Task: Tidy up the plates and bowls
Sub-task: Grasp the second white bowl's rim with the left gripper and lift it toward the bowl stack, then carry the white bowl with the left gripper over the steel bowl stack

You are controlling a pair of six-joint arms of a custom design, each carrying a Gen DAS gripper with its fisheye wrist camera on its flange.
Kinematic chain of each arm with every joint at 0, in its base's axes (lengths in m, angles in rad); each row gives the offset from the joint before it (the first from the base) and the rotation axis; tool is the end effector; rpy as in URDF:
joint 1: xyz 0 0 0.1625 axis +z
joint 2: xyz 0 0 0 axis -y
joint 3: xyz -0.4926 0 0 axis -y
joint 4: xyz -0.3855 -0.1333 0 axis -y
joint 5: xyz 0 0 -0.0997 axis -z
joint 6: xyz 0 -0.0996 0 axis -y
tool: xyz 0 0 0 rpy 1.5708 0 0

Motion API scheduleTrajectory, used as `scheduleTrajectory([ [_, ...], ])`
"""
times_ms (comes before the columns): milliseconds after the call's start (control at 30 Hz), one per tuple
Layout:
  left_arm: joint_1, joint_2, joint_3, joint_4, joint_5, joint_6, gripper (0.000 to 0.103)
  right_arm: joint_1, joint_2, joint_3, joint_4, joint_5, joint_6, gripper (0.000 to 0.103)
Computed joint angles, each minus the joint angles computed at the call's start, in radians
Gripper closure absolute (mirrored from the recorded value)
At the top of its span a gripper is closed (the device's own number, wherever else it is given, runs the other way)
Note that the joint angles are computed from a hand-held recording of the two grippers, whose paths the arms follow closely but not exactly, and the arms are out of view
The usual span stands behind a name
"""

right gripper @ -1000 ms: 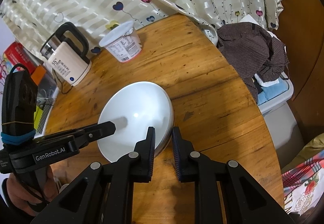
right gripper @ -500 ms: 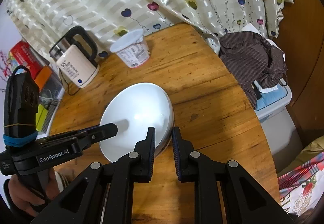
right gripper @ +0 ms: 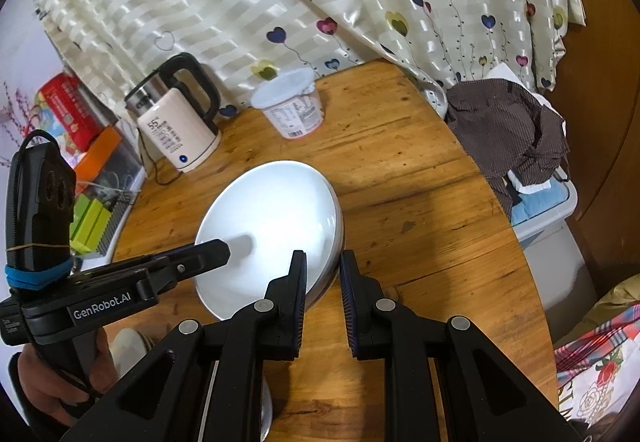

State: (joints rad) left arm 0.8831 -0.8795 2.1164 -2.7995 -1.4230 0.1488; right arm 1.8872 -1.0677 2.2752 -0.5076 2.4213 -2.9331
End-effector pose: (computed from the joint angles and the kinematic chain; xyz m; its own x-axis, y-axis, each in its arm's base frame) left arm -0.2280 -0.5106 0.0785 -0.6610 0.7364 -0.1444 0.7409 0.6709 0.0299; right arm 0.1677 -0.3244 0.1151 -0.8298 0.4605 0.3153 -0.0293 0.5283 -0.8486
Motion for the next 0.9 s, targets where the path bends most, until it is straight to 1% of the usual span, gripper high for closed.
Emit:
scheduleTrajectory([
  [233,0.005,-0.056,0.038,-0.006,0.003,0.005,0.080,0.056,0.029,-0.024,0.023,0.033,0.026,0.087],
  [400,0.002,-0.097,0.080,-0.027,0.019,0.008,0.080,0.098,0.056,-0.034,0.029,0.047,0.051,0.087],
  [633,0.006,-0.152,0.124,-0.037,0.014,0.003,0.080,0.155,0.086,-0.045,0.039,0.070,0.079,0.087],
  [900,0.016,-0.195,0.153,-0.044,0.006,-0.004,0.080,0.189,0.112,-0.053,0.056,0.076,0.109,0.087],
])
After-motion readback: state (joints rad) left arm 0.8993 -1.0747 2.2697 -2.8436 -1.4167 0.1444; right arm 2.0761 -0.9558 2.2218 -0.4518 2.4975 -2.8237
